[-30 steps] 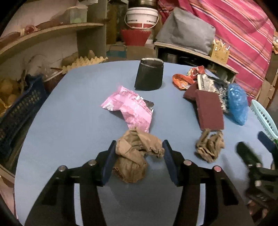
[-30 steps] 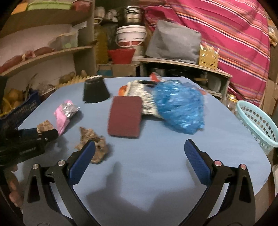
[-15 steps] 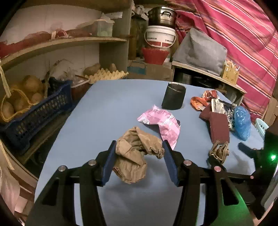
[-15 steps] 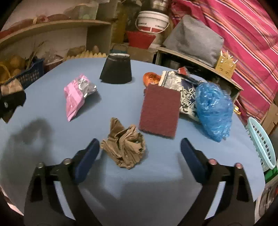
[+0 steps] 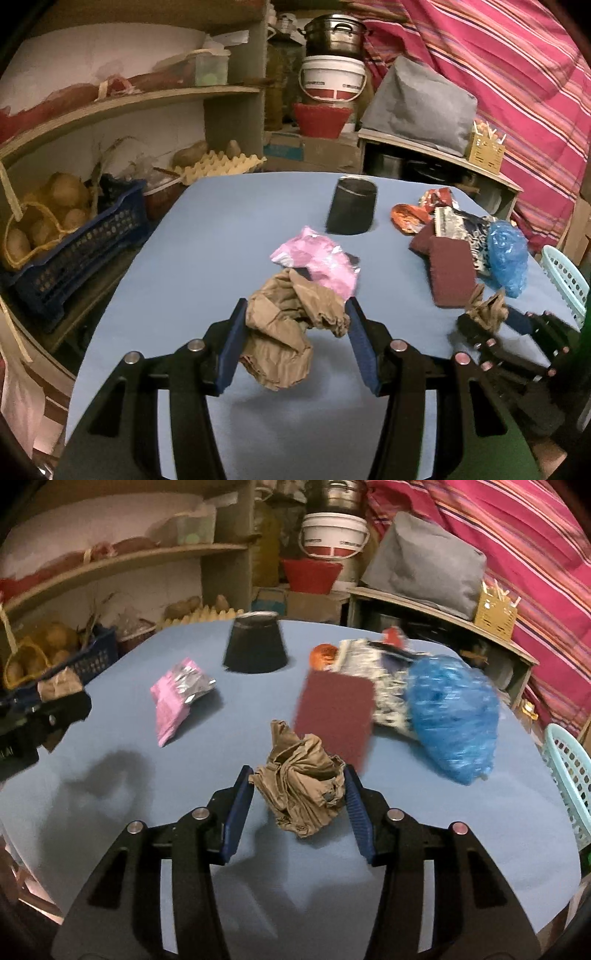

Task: Collect trash
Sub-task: 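Carry the brown paper with the right tool over the blue basket and release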

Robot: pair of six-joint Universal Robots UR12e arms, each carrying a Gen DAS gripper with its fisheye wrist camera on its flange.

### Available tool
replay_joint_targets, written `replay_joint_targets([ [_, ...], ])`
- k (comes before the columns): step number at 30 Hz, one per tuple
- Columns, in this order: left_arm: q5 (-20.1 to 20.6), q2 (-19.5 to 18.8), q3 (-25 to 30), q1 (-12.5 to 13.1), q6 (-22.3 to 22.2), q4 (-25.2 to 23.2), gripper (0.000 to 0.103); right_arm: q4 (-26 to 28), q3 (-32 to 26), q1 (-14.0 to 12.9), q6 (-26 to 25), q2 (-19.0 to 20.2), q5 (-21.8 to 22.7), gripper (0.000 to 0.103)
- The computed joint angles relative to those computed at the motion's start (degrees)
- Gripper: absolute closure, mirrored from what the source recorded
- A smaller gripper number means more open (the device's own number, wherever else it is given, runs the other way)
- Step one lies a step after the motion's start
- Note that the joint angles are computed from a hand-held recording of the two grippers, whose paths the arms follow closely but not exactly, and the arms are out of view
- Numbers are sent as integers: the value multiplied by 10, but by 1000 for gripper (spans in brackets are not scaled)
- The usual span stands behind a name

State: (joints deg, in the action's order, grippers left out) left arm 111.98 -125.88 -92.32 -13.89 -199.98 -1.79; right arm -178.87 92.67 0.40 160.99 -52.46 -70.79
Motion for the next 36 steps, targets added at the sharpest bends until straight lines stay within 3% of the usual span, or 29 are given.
replay_joint_targets([
  [8, 4, -41, 78, -28, 6, -25, 51, 19, -21, -46, 5, 3, 34, 54],
  [20, -13, -112, 216, -68, 23, -62, 50, -5, -66, -118, 42, 9, 26, 53],
  [28, -38, -165, 323, -99, 64, -98, 50, 46, -128, -171, 49, 28, 24, 53],
  [33, -85, -212, 426, -110, 64, -141, 50, 50, -135, -201, 70, 35, 11, 53],
  [36, -104, -262, 525, -121, 80, -177, 50, 60, -136, -213, 75, 38, 6, 53],
])
